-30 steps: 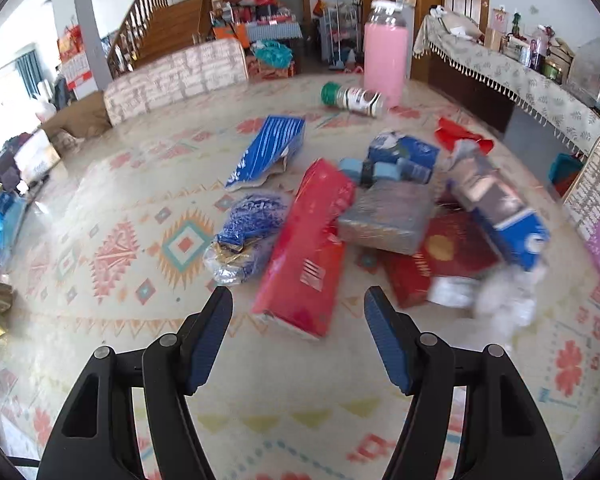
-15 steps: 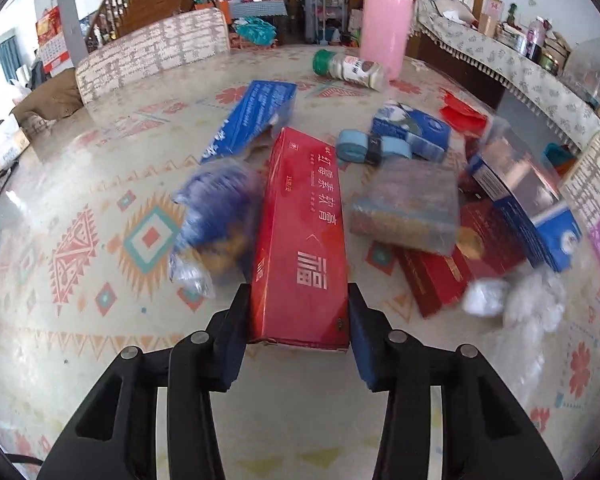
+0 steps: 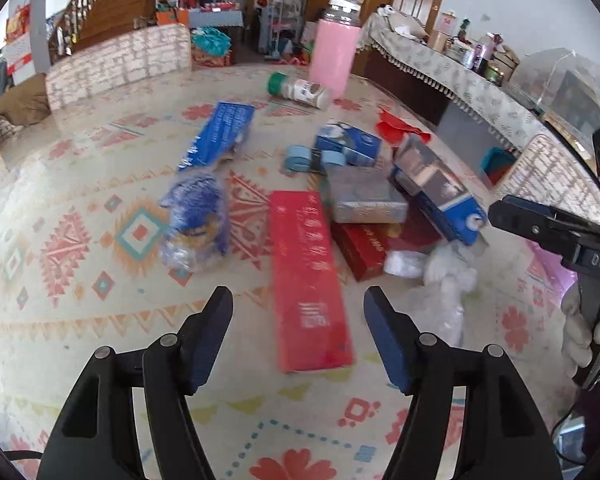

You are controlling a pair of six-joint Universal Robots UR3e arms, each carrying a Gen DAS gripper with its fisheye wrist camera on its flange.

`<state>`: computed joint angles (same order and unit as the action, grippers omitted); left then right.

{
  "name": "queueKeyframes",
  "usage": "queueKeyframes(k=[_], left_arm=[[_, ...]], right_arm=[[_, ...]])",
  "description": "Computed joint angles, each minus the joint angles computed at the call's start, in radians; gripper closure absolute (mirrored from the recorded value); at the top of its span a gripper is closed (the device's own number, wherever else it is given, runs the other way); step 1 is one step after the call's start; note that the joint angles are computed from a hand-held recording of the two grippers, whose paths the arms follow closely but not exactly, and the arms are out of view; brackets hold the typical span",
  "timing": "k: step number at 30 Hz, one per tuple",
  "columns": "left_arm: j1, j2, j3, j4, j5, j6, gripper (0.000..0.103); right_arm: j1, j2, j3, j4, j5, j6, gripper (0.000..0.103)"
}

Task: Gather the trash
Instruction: 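Grasp the long red box with the left gripper while the right grasps the blue-white carton, then carry both boxes to the lilac basket and release them inside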

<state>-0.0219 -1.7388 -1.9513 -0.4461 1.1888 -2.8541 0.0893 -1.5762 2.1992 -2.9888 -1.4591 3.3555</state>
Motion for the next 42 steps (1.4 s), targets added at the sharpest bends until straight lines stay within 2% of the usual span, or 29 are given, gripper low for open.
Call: queueKeyframes(k=[5, 7, 12, 14, 15, 16, 17, 19, 23, 30, 37, 42], left_arm=[[-0.051, -0.096, 0.062, 0.031, 0.088, -0.053, 0.035], [-0.075, -0.119, 0.073, 0.063, 0.104, -0.067, 0.034], [-0.165, -0.201, 0.125, 0.096, 0.206, -0.068, 0.034], [-0.183, -0.224, 0.139, 0.104, 0.227, -0.067, 0.035], [-0.187, -0.227, 0.137, 0.114, 0.229, -0.07, 0.041], [-0.182, -0.221, 0.134, 0.109, 0.215, -0.069, 0.056], [-0.183, -0.217, 0.131, 0.112, 0.221, -0.072, 0.062], [-0.162, -0.199, 0.12, 0.096, 0.192, -0.079, 0.064], [-0.125, -0.15, 0.068, 0.138, 0.15, -0.105, 0.064], [-0.069, -0.078, -0.005, 0.195, 0.084, -0.135, 0.064], [-0.059, -0.062, -0.03, 0.222, 0.073, -0.146, 0.064], [-0.065, -0.054, -0.046, 0.245, 0.089, -0.15, 0.064]], right_arm=[[0.073, 0.166, -0.197, 0.094, -0.104, -0.028, 0.017], [0.096, 0.21, -0.244, 0.109, -0.147, -0.031, 0.017], [0.147, 0.316, -0.355, 0.148, -0.243, -0.037, 0.018], [0.162, 0.342, -0.385, 0.158, -0.279, -0.04, 0.028], [0.17, 0.357, -0.404, 0.167, -0.301, -0.042, 0.033], [0.173, 0.361, -0.412, 0.17, -0.308, -0.043, 0.046], [0.171, 0.362, -0.415, 0.172, -0.31, -0.042, 0.062], [0.161, 0.354, -0.413, 0.19, -0.299, -0.035, 0.067], [0.152, 0.302, -0.356, 0.164, -0.295, -0.008, 0.07], [0.139, 0.11, -0.194, 0.127, -0.286, 0.022, 0.07], [0.142, -0.116, -0.029, 0.164, -0.271, 0.047, 0.07], [0.093, -0.352, 0.147, 0.211, -0.222, 0.075, 0.07]])
